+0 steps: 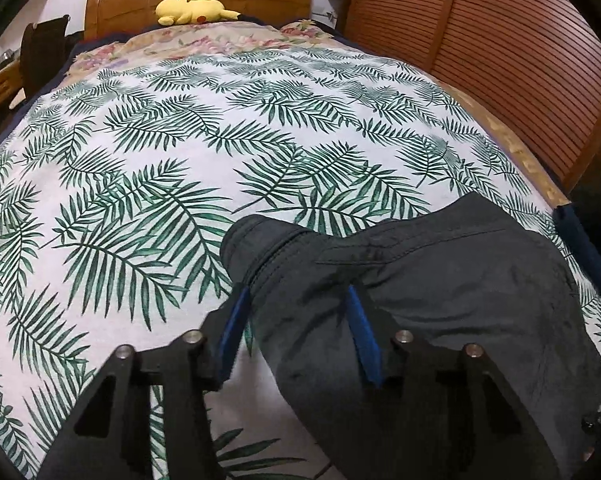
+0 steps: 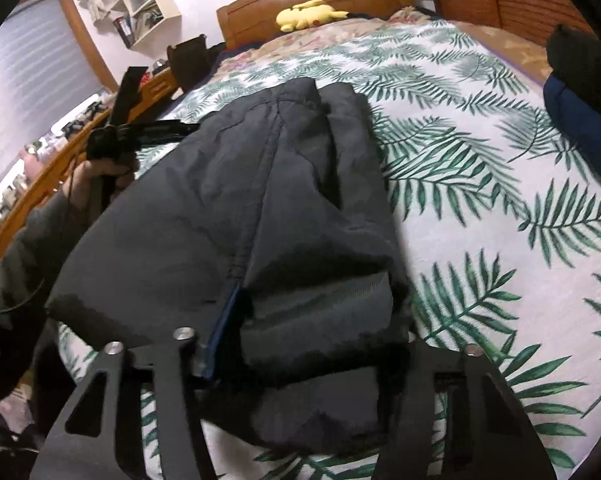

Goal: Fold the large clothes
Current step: 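Grasp the folded jacket with the left tool while the right tool grasps it too, then lift the folded jacket with both tools and carry it onto the clothes stack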

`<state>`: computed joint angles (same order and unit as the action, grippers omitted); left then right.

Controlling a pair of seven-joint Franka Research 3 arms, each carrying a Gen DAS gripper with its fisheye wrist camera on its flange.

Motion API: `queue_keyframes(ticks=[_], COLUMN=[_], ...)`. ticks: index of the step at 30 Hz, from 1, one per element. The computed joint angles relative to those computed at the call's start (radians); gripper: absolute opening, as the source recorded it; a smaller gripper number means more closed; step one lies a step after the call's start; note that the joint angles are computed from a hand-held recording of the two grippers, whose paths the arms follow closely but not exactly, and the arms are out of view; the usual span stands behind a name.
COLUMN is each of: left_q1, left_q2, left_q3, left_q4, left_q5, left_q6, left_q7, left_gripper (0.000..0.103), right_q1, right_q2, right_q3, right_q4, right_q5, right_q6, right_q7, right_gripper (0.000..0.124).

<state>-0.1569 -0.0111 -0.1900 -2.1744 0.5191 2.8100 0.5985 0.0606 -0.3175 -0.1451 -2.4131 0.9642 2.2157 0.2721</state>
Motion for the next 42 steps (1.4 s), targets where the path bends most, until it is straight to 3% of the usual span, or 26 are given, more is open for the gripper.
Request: queue_keyframes(ticks=[4, 10, 19, 25, 31, 42], left_q1=[-0.003, 0.001, 0.013, -0.008, -0.055, -0.191], left_q2=[-0.01, -0.075, -0.199, -0.222, -0.179, -0.026], left_q3=[-0.003, -0.016, -0.085, -0.141, -0.172, -0.181], left_q4=[0.005, -0.011, -0.005, 0.078, 0.204, 0.465], left_q5=[0.003, 0.094, 0.208, 0.288, 0.345, 0.45], left_q6=[-0.02, -0.038, -0.113, -0.203, -0.294, -0.426], left_q7=[0.001, -0.106, -0.174, -0.196, -0.203, -0.207], left_gripper=[0.023, 0.007, 0.005, 0.005, 0.005, 0.005], right_q1=[0.001, 0.019, 0.037, 0.054, 0.049, 0.001], right_q2=[-0.021, -0.079, -0.138, -0.174, -0.179, -0.147], right_q3=[-0.001, -0.005, -0.015, -0.034, -0.067, -0.117], right_q4=[-0.014, -0.051, -0.041, -0.016, 0.028, 0.146], right_q5=[0.003, 0.046, 0.065, 0.088, 0.111, 0.117], right_q6=[-0.01, 0.04, 0.047, 0.071, 0.094, 0.129], right_q7=[-0.009, -0.044, -0.055, -0.086, -0.132, -0.164], right_gripper=[0.027, 0.014, 0.009, 0.008, 0.007, 0.007])
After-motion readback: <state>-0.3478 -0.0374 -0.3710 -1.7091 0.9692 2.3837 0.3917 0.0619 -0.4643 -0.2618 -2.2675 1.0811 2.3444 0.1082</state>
